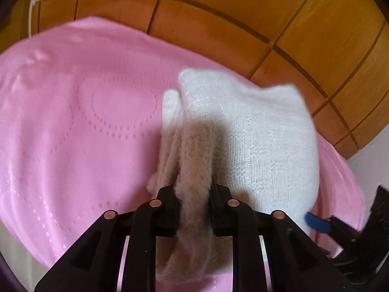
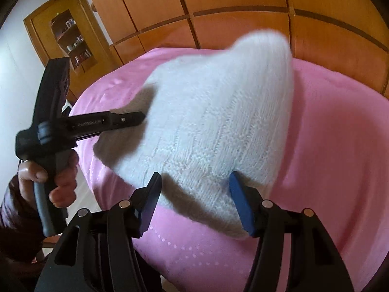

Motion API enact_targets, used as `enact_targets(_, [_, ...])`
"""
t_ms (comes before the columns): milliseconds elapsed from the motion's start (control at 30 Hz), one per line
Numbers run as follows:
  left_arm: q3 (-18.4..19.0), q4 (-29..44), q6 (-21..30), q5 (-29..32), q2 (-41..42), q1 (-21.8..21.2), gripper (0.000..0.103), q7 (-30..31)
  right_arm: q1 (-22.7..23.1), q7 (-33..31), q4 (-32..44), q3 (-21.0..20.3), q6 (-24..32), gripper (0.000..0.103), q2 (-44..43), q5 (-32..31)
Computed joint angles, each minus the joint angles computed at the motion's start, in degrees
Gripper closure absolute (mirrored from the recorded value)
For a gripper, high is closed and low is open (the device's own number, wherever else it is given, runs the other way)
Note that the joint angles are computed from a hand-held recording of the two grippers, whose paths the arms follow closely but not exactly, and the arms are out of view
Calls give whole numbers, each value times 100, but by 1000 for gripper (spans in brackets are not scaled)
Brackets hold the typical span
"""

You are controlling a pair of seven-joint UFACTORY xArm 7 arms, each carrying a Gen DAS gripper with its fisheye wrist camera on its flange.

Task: Fold small clothes

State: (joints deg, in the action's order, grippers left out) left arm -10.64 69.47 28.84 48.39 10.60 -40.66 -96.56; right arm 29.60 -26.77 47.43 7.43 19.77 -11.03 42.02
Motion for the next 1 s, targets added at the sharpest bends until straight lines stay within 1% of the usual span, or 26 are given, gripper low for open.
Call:
enact_targets(33, [-7, 11, 208, 96, -35, -62, 82, 7, -29, -46, 45, -62, 117, 45, -89, -6])
enact_targets(100, [-51, 65, 494, 193, -40, -110, 82, 82, -47, -61, 77, -117, 156, 44, -228, 40])
enact_targets(167, [-91, 119, 720, 248, -31, -149, 82, 107, -77, -56, 278, -190, 115, 39, -212, 114])
enact_targets(200, [-102, 148, 820, 299, -23, -169, 82, 96, -144, 62, 478, -189, 72, 37, -96, 38])
enact_targets(233, [-119, 215, 1008, 361, 3, -212, 76, 89, -261, 297, 671, -131, 29, 35, 35, -208])
enact_targets(267, [-135, 266, 1214, 408, 16, -257, 67, 68, -364, 544, 864, -56, -48, 35, 204, -484])
enact_targets(300, [-147, 305, 1386, 473, 28, -300, 64, 13, -455, 798, 1074, 14, -101, 35, 389, -776])
enact_targets(333, [-150, 276, 1397, 495, 1, -289, 63, 5, -548, 1120, 1339, 94, -147, 35, 631, -1156])
enact_targets(367, [-173, 286, 1420, 467, 1, -282, 63, 30, -603, 1307, 1556, 136, -137, 35, 824, -1408])
enact_targets(400, [-182, 240, 1402, 431, -31, -257, 63, 68, -663, 1654, 1913, 191, -57, 35, 1148, -1900])
enact_targets(433, [-185, 220, 1371, 433, -33, -237, 63, 63, -698, 1992, 2080, 208, -27, 35, 1329, -2355])
enact_targets(467, [-188, 204, 1334, 437, -37, -219, 63, 70, -619, 2424, 2326, 120, 82, 35, 1579, -2893])
enact_targets(500, [-193, 194, 1323, 450, -37, -211, 63, 88, -771, 2636, 2594, 272, 308, 34, 1832, -3191])
enact_targets(533, [-198, 156, 1305, 456, -64, -201, 62, 103, -683, 2803, 2854, 201, 563, 33, 2109, -3405])
enact_targets(600, [-203, 128, 1247, 457, -61, -175, 59, 83, -544, 3238, 2939, 93, 541, 31, 2380, -4076])
enact_targets(633, [-194, 132, 1194, 463, -37, -156, 58, 72, -555, 3302, 2854, 97, 423, 31, 2375, -4181])
enact_targets(700, [-181, 74, 1087, 464, -56, -128, 58, 44, -669, 3257, 2721, 200, 237, 30, 2310, -4061])
enact_targets(733, [-174, 51, 1082, 471, -64, -122, 52, 12, -740, 3164, 2665, 266, 191, 29, 2252, -3931])
enact_targets(767, [-167, 18, 1073, 504, -77, -117, 48, -37, -795, 3068, 2671, 314, 156, 26, 2258, -3821])
enact_targets(800, [-164, -11, 1018, 518, -83, -101, 48, -66, -902, 2848, 2612, 412, 109, 24, 2189, -3565])
enact_targets(867, [-149, -130, 788, 528, -136, -35, 48, -148, -1120, 2334, 2406, 593, -43, 11, 1972, -2861])
enact_targets(900, [-144, -184, 692, 534, -161, -4, 48, -177, -1239, 1998, 2249, 681, -159, 9, 1823, -2355])
enact_targets(1000, [-150, -227, 587, 603, -171, 31, 48, -209, -1335, 1420, 2120, 720, -218, 8, 1707, -1298])
